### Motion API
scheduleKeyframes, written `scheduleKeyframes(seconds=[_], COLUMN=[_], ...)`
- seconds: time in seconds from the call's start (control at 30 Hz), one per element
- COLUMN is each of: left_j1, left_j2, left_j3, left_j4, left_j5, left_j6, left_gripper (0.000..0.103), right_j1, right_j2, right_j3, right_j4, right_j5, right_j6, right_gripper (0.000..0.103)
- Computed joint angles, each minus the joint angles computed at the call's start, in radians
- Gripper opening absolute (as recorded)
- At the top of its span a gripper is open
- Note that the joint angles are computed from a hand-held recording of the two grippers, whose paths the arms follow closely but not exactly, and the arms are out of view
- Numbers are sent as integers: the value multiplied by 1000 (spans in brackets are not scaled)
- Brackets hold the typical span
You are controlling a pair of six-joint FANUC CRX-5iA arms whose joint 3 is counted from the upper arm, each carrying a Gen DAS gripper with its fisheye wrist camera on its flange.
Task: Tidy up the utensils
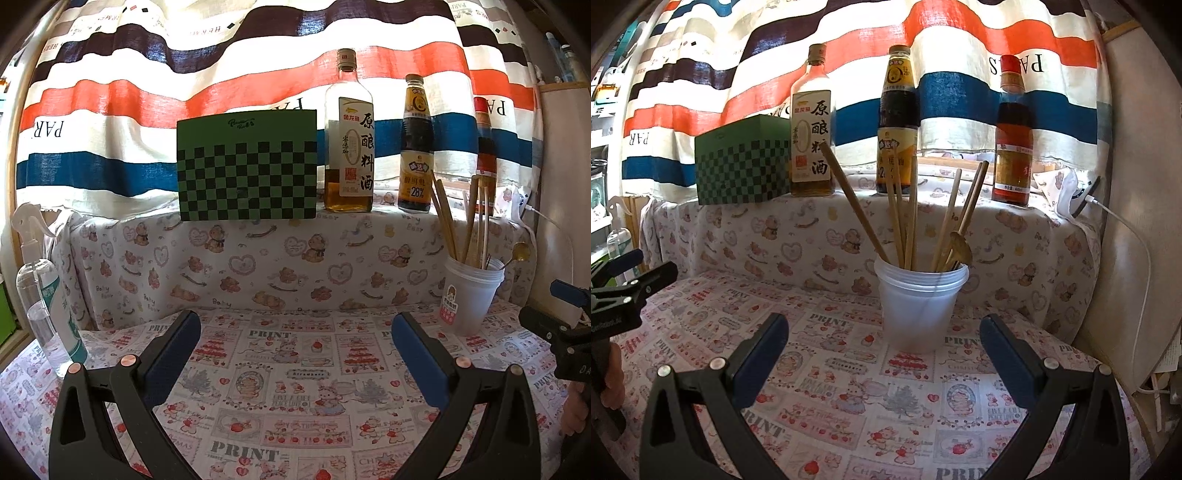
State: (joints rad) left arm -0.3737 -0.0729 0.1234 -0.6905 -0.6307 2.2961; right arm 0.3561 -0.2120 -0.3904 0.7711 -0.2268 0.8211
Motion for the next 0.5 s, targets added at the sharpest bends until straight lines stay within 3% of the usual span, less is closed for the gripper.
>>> scheduleKeyframes(seconds=[0.5], left_j1=[0], left_j2=[1], left_j3=[1], left_j4=[1], left_j5=[0], left_j6=[-1], left_gripper=[103], right_j1=[-2], right_j2=[0], right_j3=[-8], right_j4=[38], right_j5=[-1], right_j6=[-38], right_gripper=[103])
